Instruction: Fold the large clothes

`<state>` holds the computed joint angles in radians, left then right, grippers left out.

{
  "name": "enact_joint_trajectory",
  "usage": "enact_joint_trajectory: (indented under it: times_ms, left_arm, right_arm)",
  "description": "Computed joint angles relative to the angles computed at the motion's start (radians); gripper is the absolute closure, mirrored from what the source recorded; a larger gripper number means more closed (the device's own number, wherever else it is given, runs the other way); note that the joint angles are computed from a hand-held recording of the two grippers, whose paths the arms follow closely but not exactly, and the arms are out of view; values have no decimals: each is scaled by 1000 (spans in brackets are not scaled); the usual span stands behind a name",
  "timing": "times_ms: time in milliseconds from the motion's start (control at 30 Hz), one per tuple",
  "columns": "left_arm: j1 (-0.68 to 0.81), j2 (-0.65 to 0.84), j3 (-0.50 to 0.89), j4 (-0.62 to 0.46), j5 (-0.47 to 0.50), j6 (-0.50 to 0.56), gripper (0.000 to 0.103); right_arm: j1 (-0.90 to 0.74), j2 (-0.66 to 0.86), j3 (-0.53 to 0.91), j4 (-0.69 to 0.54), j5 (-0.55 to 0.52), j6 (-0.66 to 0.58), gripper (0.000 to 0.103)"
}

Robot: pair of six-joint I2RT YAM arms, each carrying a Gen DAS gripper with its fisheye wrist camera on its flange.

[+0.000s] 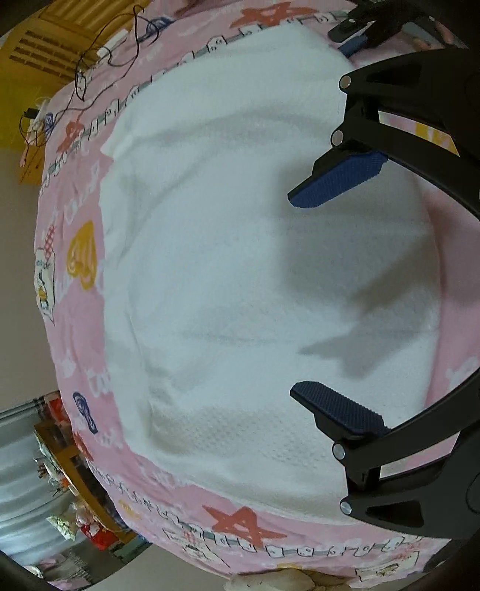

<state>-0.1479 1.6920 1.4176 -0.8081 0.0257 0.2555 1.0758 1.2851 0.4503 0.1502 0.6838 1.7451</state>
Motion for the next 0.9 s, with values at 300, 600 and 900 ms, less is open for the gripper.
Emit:
enact_joint_trajectory:
  times_ms: [300, 600, 900]
  left_arm:
    - [-25, 101, 65, -15, 19, -42, 46]
    - [-29, 1, -8, 16, 87, 4, 101]
    - [20, 56, 48, -40, 140, 9, 101]
  right_arm:
    - [-131, 34, -19, 201, -72, 28, 14]
    - [-166, 151, 122, 76, -90, -59, 9]
    - [-174, 154, 63, 172, -90, -55, 16]
